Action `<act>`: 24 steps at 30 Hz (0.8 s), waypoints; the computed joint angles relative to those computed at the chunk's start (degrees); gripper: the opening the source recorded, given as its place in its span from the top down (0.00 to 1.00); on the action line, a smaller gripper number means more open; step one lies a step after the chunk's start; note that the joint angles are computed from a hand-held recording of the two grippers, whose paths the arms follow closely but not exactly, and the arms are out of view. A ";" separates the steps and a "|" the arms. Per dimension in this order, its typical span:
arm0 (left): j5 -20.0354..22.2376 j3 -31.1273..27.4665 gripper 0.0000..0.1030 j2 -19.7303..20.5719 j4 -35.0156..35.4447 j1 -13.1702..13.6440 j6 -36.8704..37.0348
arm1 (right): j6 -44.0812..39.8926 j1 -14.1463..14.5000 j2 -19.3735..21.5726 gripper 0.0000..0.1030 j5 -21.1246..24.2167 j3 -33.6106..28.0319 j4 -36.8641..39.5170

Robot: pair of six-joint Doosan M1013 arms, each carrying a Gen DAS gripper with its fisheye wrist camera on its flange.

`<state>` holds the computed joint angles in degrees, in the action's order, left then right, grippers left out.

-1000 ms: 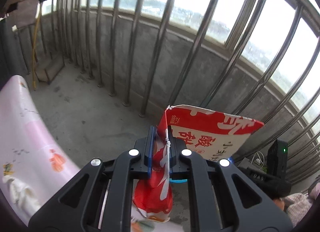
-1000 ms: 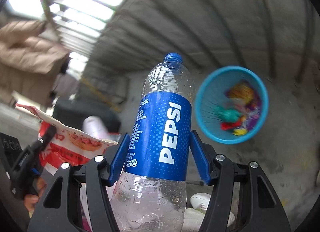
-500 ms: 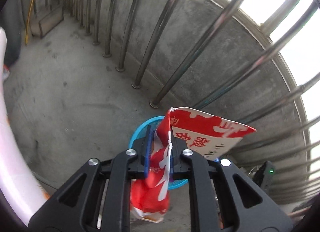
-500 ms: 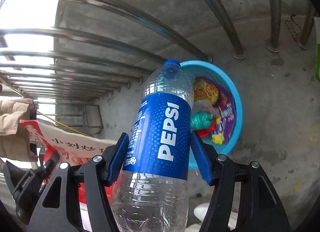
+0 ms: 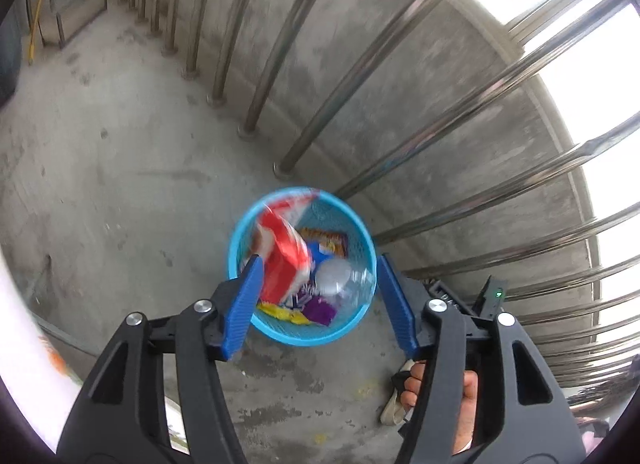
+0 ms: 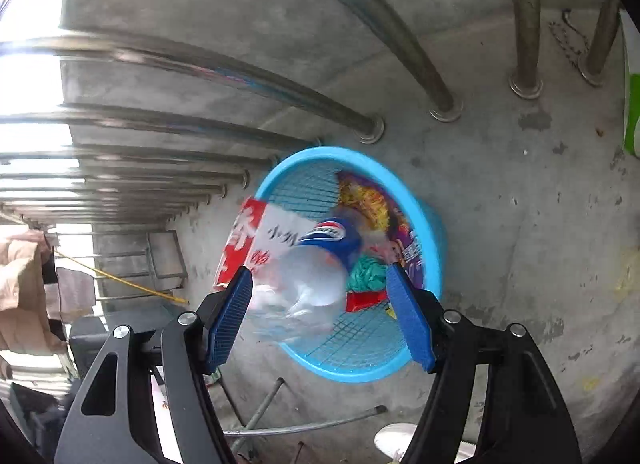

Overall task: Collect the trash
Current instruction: 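Open both tools to drop the bag and bottle into the wastebasket, then move both tools back over the table toward the cloth and tissue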

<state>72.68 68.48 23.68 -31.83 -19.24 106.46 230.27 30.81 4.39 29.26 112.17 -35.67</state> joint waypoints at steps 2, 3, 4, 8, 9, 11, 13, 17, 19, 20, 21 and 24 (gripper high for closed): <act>-0.28 -0.05 0.42 -1.10 -1.10 0.95 1.66 | -2.21 0.54 0.47 0.34 1.47 -1.76 0.09; -0.65 0.12 0.39 -1.98 -1.81 1.63 2.80 | -3.81 0.79 0.62 0.34 2.18 -2.60 0.16; -0.83 0.12 0.36 -2.54 -2.25 2.14 3.42 | -6.29 0.97 1.00 0.34 3.05 -3.79 0.21; -3.43 1.67 0.31 -5.93 -5.27 5.72 6.58 | -18.04 1.09 2.45 0.34 5.00 -8.17 4.15; -4.09 2.33 0.31 -7.00 -6.02 7.01 7.46 | -19.88 1.18 2.77 0.34 5.47 -9.08 4.74; -5.86 3.72 0.28 -9.02 -6.28 9.03 8.56 | -23.92 1.40 3.37 0.34 6.42 -10.82 5.93; -8.47 6.23 0.24 -11.46 -7.55 11.89 10.26 | -29.06 2.05 4.32 0.34 8.84 -13.80 6.73; -13.37 10.91 0.22 -15.60 -6.14 18.31 10.26 | -35.84 3.92 5.73 0.34 13.45 -19.32 3.68; -17.19 13.35 0.22 -17.81 -2.98 21.60 7.22 | -37.77 4.51 6.27 0.34 13.19 -21.37 2.44; -18.18 14.07 0.22 -18.42 -1.79 22.85 5.96 | -40.55 4.85 6.86 0.34 12.46 -23.27 2.58; -19.20 14.97 0.22 -19.17 -0.59 24.46 4.36 | -43.00 5.06 7.37 0.34 12.33 -24.75 3.14; -19.67 16.46 0.22 -20.38 -0.71 28.61 2.23 | -53.04 5.77 9.68 0.34 12.28 -30.49 6.98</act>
<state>53.01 84.94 3.30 -32.54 9.37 108.69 177.23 36.58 14.06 41.55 81.68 -28.69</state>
